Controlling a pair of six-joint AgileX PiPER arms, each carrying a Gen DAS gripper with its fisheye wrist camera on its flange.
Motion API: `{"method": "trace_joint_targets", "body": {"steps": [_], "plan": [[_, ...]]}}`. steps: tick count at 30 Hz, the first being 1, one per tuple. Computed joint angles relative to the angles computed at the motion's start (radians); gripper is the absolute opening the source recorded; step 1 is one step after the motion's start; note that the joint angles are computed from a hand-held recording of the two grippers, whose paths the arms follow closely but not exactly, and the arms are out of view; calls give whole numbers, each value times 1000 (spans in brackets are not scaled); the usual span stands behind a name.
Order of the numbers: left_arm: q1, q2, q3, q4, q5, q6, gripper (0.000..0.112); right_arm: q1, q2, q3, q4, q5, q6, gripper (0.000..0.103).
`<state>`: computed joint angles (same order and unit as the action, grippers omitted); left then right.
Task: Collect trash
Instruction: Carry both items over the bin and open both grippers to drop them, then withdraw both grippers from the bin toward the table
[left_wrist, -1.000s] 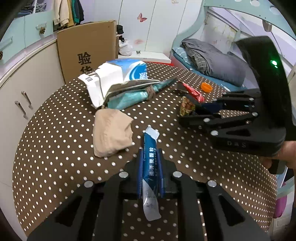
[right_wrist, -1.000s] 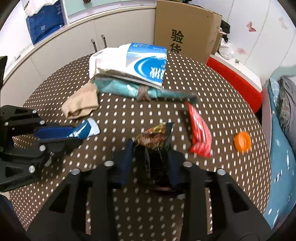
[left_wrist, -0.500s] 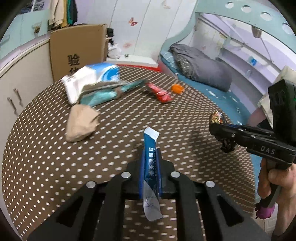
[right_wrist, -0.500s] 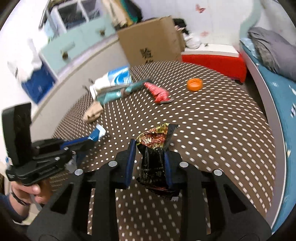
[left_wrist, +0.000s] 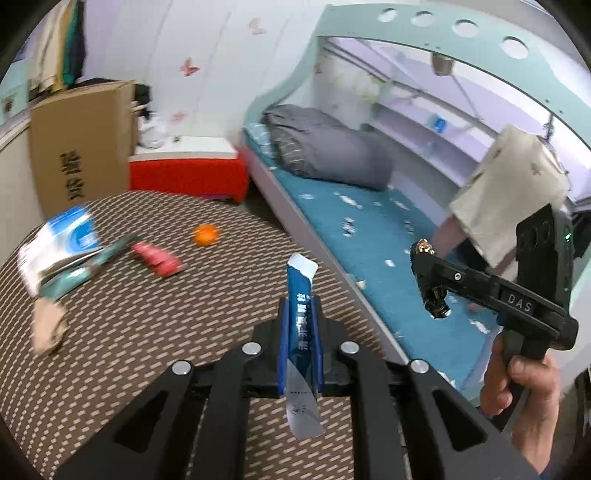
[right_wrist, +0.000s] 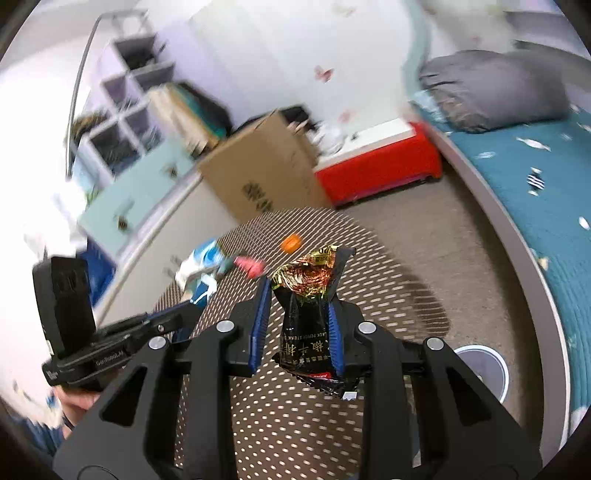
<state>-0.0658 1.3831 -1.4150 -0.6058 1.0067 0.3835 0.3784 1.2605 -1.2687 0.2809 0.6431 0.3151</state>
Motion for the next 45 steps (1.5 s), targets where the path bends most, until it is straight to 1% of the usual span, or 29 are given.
{"method": "trace_joint_targets", "body": {"steps": [1,4,6,8,9,10,12,15,22,23,25,26,27,28,29,30,31,32,33,35,36,37,40,41,45], "plan": [[-30,11,-18,9,-6,-20,11,-29,-17,12,15,5,-4,28],[-141,55,-91,40,-11,-85,11,-185,-101,71,94,41,-48,28],[-231,99,-148,81,-27,-143,11,-267,-128,101,134,60,-70,28],[-296,137,-191,114,-30,-185,11,-368,-150,144,194,85,-113,28],[-342,174,-226,144,-32,-222,11,-407,-154,165,219,91,-132,28],[-365,198,-247,156,-27,-242,11,-455,-150,191,253,97,-158,28],[-421,275,-311,186,-9,-297,11,-512,-134,229,285,104,-190,28],[-494,372,-394,248,7,-360,11,-587,-103,295,373,103,-281,28],[-597,573,-562,349,77,-424,11,-686,16,412,547,62,-462,28],[-606,605,-592,355,95,-430,11,-689,39,424,571,54,-486,28],[-619,675,-668,368,154,-428,13,-699,83,438,613,50,-528,31],[-625,698,-690,383,168,-428,17,-705,112,446,633,47,-542,32],[-635,724,-717,411,184,-432,39,-720,139,461,678,48,-573,46],[-636,738,-727,428,195,-436,59,-730,154,473,707,46,-595,62],[-640,741,-726,458,194,-460,88,-736,170,483,720,43,-609,64],[-636,718,-685,470,155,-471,90,-742,185,492,725,46,-614,65],[-629,700,-656,466,131,-468,90,-747,185,501,735,51,-623,68],[-621,693,-647,457,125,-461,90,-749,182,512,732,46,-617,71],[-613,688,-644,451,126,-455,90,-745,171,518,714,36,-597,77],[-602,655,-608,464,105,-458,90,-729,135,529,657,9,-527,94],[-599,639,-589,468,93,-458,90,-719,116,529,626,-1,-489,97],[-594,619,-570,475,81,-459,91,-704,101,527,592,-15,-450,97],[-582,542,-488,491,27,-462,93,-634,24,501,363,-41,-217,97],[-576,515,-461,496,15,-460,93,-618,10,493,313,-43,-166,97],[-555,430,-385,507,-19,-458,93,-534,-67,436,100,-18,49,97]]}}
